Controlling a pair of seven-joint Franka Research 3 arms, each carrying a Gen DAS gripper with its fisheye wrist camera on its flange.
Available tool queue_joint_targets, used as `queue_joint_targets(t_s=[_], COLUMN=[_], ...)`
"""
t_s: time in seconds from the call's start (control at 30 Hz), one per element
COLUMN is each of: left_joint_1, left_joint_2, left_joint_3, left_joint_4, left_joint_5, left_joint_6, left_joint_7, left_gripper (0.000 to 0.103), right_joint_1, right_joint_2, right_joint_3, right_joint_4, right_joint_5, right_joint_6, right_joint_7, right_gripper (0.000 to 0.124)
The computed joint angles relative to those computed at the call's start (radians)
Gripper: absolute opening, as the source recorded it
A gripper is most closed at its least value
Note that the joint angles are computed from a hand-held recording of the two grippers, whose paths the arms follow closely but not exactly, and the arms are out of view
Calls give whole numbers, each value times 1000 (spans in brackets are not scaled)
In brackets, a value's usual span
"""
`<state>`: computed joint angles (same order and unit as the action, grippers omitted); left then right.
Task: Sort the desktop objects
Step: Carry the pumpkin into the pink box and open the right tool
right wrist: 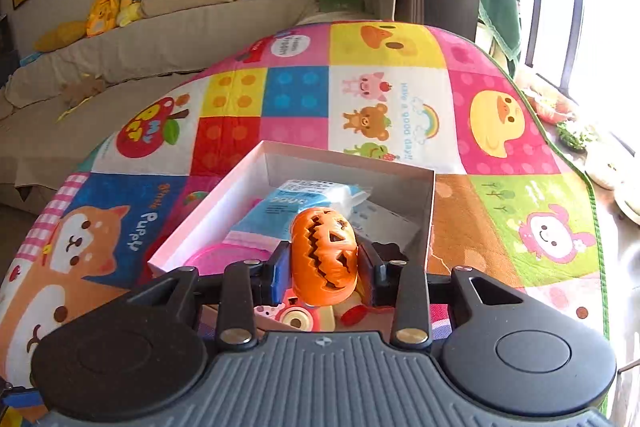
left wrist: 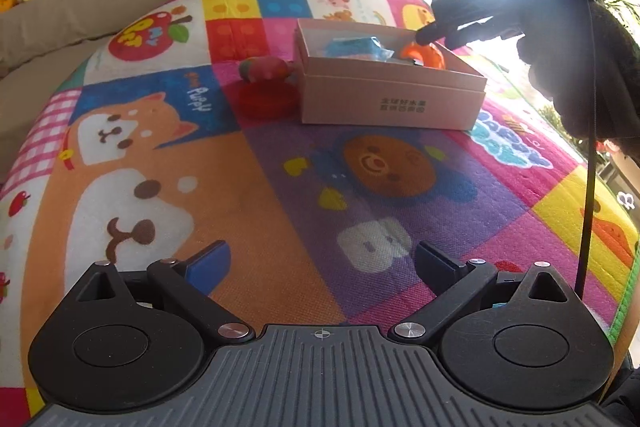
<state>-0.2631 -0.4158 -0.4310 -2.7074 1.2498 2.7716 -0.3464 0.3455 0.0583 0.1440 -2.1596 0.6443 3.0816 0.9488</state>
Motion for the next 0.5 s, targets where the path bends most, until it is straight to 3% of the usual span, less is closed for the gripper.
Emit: queue_joint_targets(t_s=[0.07,0.17,0.27,0.33,0.4,0.5], left_joint_1=[2,15,32,36,50,57], left_joint_2=[-10,-16,-7,-10,-30,-48], left_joint_3=[-5,-16,-6,29,29,30], left_joint_4=[-6,-7,-6,-20,-38,-54], left_joint_5=[-23,-37,-30,-22,43,117], left_joint_6=[-43,-122,-183,-146,-112,-83], left_joint_7=[-14,-67,-140,-182,-251,-345], left_gripper=[101,102,102,102,103,103], right_joint_1=[-3,-7,13,30,45,99], right_joint_2=[8,-13,-25,-7,47,195], right_joint_3=[-5,21,21,16,14,-2], right_joint_4=[5,5,53,116,220,423], right_joint_5=[-12,96,138,108,39,-175], right_joint_6=[-19,-33,-124,-204,-311,-427], right_joint_7=[25,-86,-130,-93,-18,163], right_gripper=[38,42,49,58,65,67])
